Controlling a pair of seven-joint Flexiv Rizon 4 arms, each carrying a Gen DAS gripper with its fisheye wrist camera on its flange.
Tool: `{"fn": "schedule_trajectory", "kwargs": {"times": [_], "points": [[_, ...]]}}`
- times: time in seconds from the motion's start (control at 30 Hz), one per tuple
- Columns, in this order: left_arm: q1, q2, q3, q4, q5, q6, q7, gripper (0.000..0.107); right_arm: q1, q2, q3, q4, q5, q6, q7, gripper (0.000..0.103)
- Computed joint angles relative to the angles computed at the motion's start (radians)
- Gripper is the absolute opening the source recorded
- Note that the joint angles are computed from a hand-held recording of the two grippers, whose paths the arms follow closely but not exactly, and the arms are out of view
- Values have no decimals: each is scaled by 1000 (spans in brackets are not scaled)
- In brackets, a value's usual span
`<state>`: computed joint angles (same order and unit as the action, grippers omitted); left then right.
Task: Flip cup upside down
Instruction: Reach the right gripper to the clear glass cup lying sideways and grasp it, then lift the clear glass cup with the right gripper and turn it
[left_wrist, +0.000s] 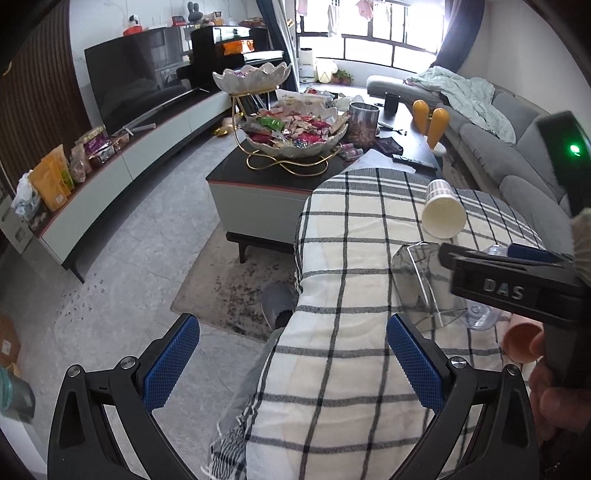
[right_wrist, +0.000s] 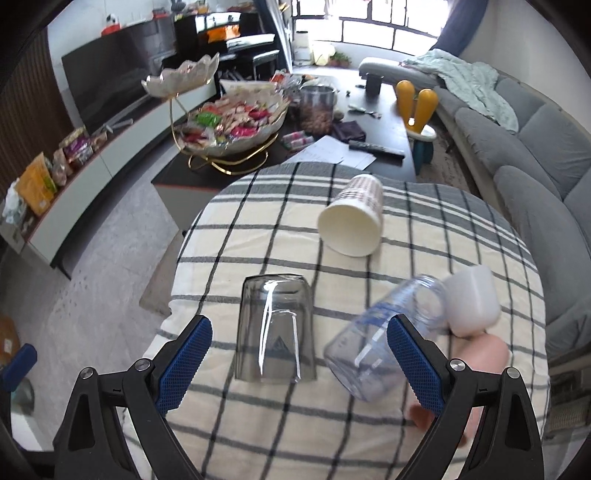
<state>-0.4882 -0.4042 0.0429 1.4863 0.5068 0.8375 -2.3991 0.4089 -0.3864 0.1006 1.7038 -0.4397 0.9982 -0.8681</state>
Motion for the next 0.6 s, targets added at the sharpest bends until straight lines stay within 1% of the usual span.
{"fn": "schedule_trajectory", "kwargs": {"times": [0.17, 0.3, 0.4, 0.53, 0.6], "points": [[33, -27, -14, 16, -52, 56, 56, 103, 7, -78, 6, -84, 31, -63, -37, 96], [59, -60, -23, 27, -127, 107, 110, 103, 13, -123, 6, -131, 61, -110, -53, 96], [65, -80, -20, 29, -168, 131, 149, 103, 14, -148, 10, -156, 83, -140, -70, 93], [58, -98, -8, 25, -193, 143, 184, 103, 11, -183, 18, -196, 121, -181, -98, 85], [56, -103, -3, 27, -205, 145, 195, 103, 25, -187, 5, -197, 105, -188, -96, 85]]}}
